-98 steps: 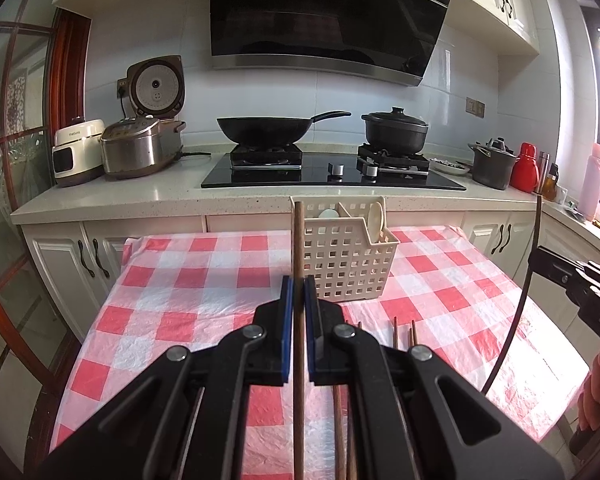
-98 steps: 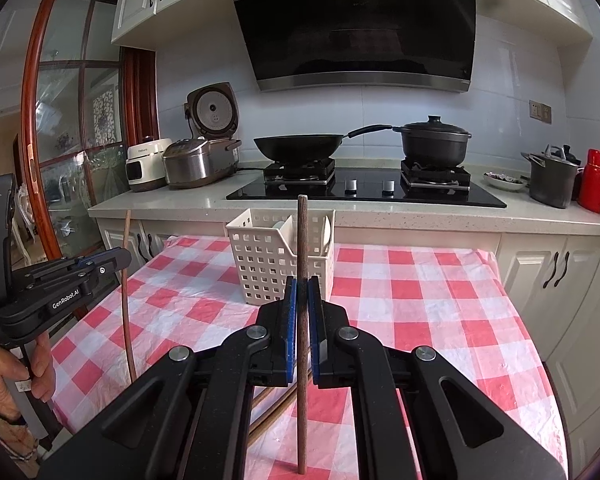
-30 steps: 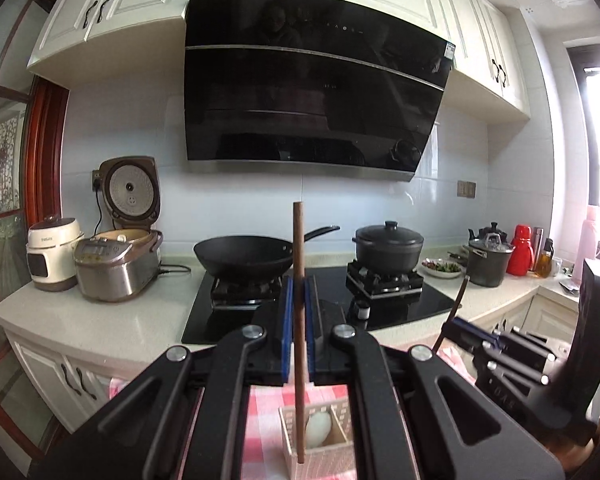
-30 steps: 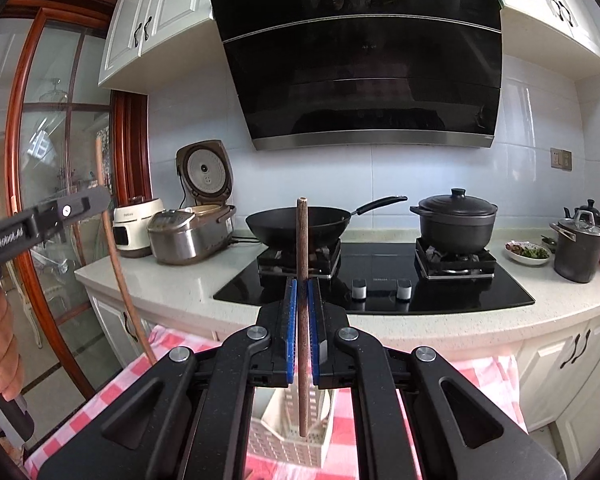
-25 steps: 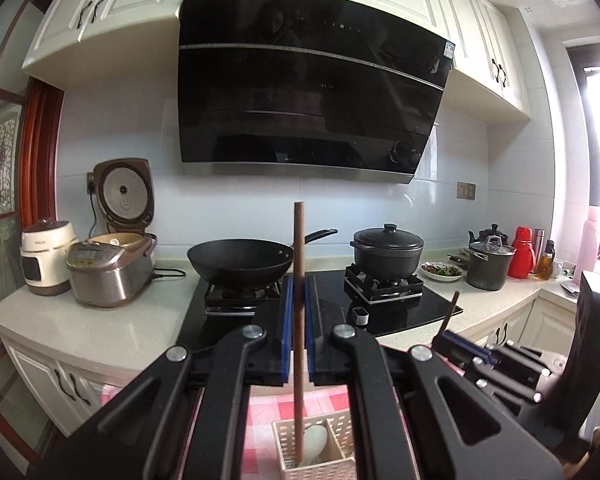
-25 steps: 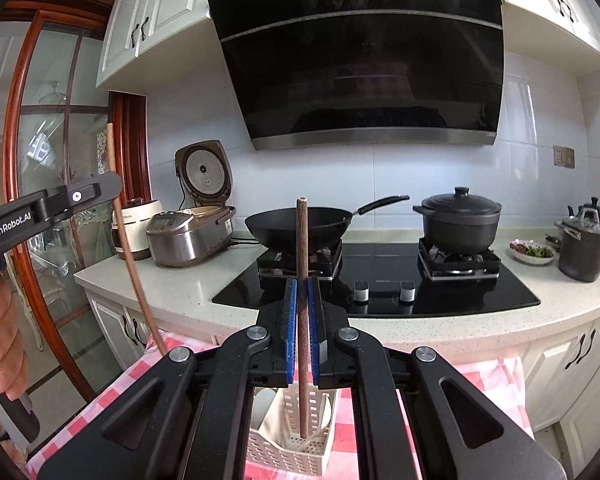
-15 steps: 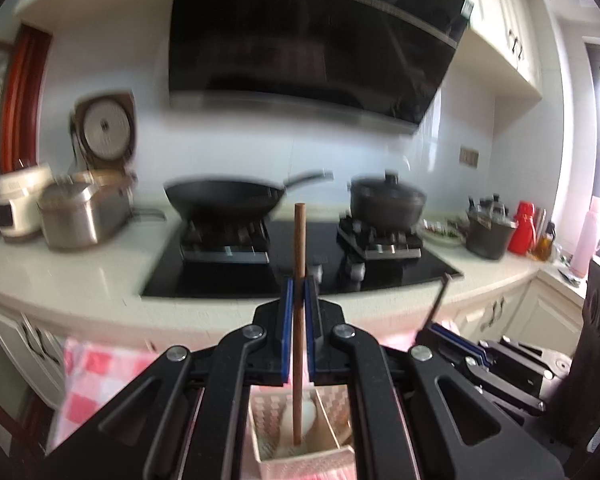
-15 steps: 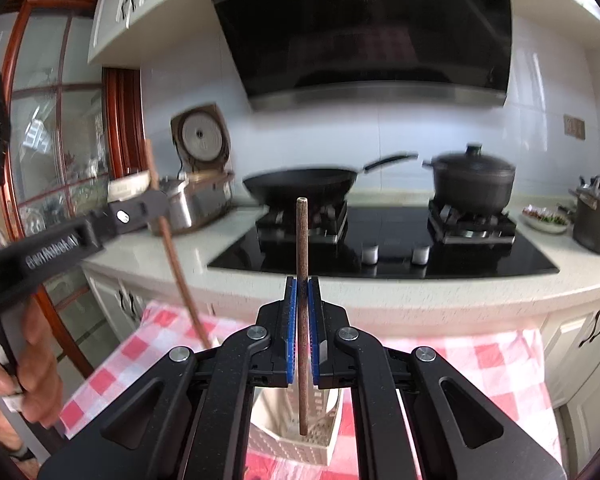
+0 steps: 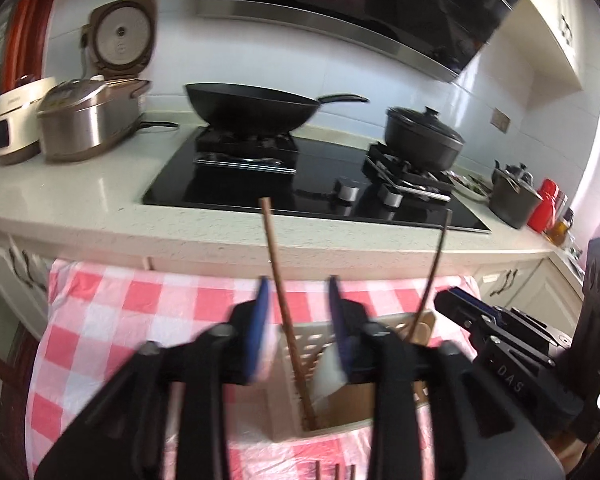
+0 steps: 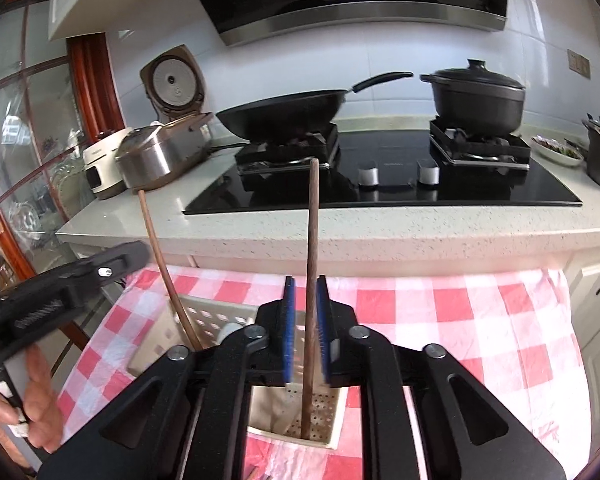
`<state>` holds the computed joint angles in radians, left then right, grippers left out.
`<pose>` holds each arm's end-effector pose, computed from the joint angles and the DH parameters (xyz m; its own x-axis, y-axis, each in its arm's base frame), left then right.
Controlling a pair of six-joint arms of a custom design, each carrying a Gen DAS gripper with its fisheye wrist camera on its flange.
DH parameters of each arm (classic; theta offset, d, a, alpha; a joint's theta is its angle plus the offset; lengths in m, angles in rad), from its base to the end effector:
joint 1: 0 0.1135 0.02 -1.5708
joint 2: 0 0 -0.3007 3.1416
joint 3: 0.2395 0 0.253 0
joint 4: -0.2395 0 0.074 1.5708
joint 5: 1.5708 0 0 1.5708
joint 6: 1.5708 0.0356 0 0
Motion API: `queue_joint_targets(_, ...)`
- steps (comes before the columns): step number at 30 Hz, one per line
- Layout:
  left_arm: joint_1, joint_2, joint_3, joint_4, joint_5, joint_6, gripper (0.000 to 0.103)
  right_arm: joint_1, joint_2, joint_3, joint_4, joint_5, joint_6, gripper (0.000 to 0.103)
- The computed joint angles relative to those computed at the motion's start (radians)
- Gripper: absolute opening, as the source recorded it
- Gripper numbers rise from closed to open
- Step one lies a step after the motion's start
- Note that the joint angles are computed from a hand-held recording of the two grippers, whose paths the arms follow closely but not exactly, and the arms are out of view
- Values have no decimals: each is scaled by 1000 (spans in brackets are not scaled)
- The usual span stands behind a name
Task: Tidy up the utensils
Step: 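Lower both chopsticks into the white basket and open both grippers, then move the right gripper back to the chopsticks and close on one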
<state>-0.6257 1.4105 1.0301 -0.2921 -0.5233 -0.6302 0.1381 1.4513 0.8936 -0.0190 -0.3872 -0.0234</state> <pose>0.2572 -0.1639 0.3095 -0.5202 -0.2539 -0.8155 -0.1437 0.9672 -0.2095 0.3093 0.0566 0.2746 -0.5296 -0.0955 -0.8429 -0.4535 0.8716 0.1862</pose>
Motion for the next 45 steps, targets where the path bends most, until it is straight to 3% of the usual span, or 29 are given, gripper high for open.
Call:
queue_joint_targets(1,-1,-19,-21,5,-11,-7,40,-12,-3,-10,8,-13,13,40)
queue_joint_targets(4,-34,-94,-89,-1,-78,-48,50,-48,-48,-61,32,-35,21,40)
queue_joint_targets(6,-84,-147,-132,-18,-160,-102,66,-76,-91,-104,39,-54,23,40)
queue_joint_targets(7,-122,-176,-156,-38,-218,-145,69,-90,-106,-117,32,-68,23,40)
queue_joint_targets(10,-254,-214,-197,-146,-382,-299,82,-128,-184,-204,18,-90,7,40)
queue_joint_targets(13,-387,-195,-205,-311,-463,-491,89,-165,-254,-296,7,-112,-1,40)
queue_joint_targets(18,-561,-120,-269,-464,-443,-820,91,-203,-312,-435,-19,-118,-39,40)
queue_joint_targets(26,-784,15,-386,-523,-324,-1271,91,-253,-357,-651,29,-75,-139,40)
queue_joint_targets(28,-831,43,-387,-538,-314,-1339,91,-255,-360,-695,54,-60,-154,40)
queue_joint_targets(37,-917,176,-290,-630,-299,-1382,91,-190,-368,-750,81,-8,-110,33)
queue_joint_targets(45,-912,153,-332,-587,-289,-1385,91,-116,-324,-742,124,42,-56,29)
